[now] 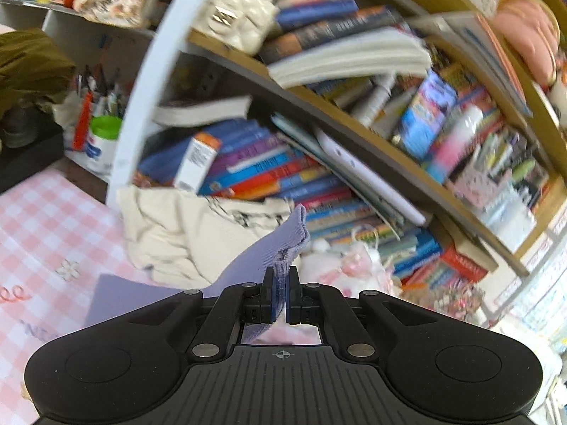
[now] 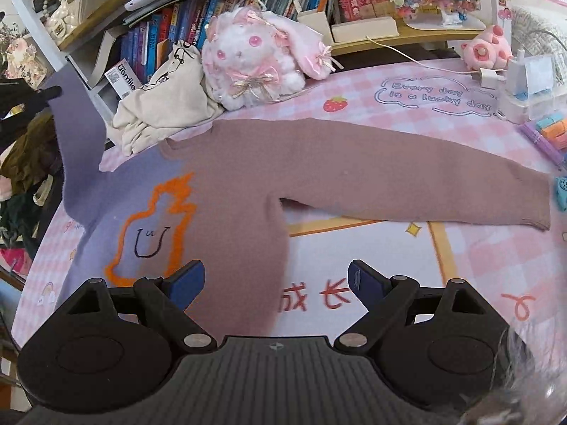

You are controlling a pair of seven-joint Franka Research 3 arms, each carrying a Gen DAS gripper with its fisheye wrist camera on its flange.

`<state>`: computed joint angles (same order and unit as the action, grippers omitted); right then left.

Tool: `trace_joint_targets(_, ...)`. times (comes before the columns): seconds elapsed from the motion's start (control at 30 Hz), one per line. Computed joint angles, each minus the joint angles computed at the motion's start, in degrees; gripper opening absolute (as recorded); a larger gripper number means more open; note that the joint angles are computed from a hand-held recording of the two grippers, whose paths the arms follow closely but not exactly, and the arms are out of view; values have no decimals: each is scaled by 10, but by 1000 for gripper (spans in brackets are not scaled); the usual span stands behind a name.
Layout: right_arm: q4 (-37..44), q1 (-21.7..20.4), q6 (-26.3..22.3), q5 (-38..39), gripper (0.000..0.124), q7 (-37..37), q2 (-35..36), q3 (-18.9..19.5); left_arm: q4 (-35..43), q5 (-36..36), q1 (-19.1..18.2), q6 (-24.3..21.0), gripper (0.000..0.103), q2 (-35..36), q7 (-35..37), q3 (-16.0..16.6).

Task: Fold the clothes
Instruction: 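Lift the cuff with the left gripper and fold the sleeve across the sweater body, then open the left gripper to release the folded lavender sleeve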

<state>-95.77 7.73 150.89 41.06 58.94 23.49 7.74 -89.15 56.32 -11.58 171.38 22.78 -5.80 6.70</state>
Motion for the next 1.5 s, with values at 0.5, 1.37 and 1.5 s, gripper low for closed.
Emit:
trace_joint_targets(0.5,11,-33,-36,21,88,-12,8,-10,128,-179,-23,-80,3,128,189,-55)
trace_joint_targets(1.37,11,-45,86,-78,74,125,45,-62,-124,51,-166,-238,79,-48,92,30)
trace_joint_targets(1.5,46,-51,84,-110,57,182,81,-73,-204,88,-171,-320,88,-101,51,3)
